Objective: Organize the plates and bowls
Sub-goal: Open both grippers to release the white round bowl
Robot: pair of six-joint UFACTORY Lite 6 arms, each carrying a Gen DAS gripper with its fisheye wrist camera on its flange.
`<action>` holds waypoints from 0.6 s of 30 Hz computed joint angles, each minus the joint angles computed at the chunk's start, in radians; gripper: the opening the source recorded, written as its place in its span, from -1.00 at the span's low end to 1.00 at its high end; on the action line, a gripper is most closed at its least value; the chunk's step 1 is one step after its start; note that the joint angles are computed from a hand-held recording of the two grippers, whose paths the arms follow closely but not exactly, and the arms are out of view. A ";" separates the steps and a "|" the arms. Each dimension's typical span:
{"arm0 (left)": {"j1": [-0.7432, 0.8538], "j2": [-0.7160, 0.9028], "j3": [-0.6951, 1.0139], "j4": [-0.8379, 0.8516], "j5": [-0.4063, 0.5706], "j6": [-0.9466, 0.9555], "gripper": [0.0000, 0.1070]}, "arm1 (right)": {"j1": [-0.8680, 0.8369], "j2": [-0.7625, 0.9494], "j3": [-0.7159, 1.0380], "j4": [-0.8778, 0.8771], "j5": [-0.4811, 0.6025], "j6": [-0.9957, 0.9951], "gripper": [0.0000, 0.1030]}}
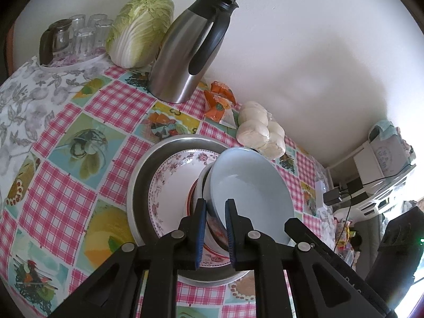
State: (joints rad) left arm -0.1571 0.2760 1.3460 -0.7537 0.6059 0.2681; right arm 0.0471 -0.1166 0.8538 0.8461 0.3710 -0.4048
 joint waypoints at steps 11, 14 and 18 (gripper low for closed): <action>-0.015 -0.045 0.003 0.187 -0.035 -0.151 -0.50 | 0.001 -0.045 -0.009 -0.157 -0.012 0.138 -0.66; -0.021 -0.053 0.000 0.280 -0.046 -0.227 0.21 | 0.002 -0.047 -0.009 -0.213 -0.013 0.187 -0.61; -0.015 -0.059 -0.003 0.347 -0.041 -0.288 0.24 | 0.009 -0.052 -0.008 -0.276 -0.008 0.244 -0.29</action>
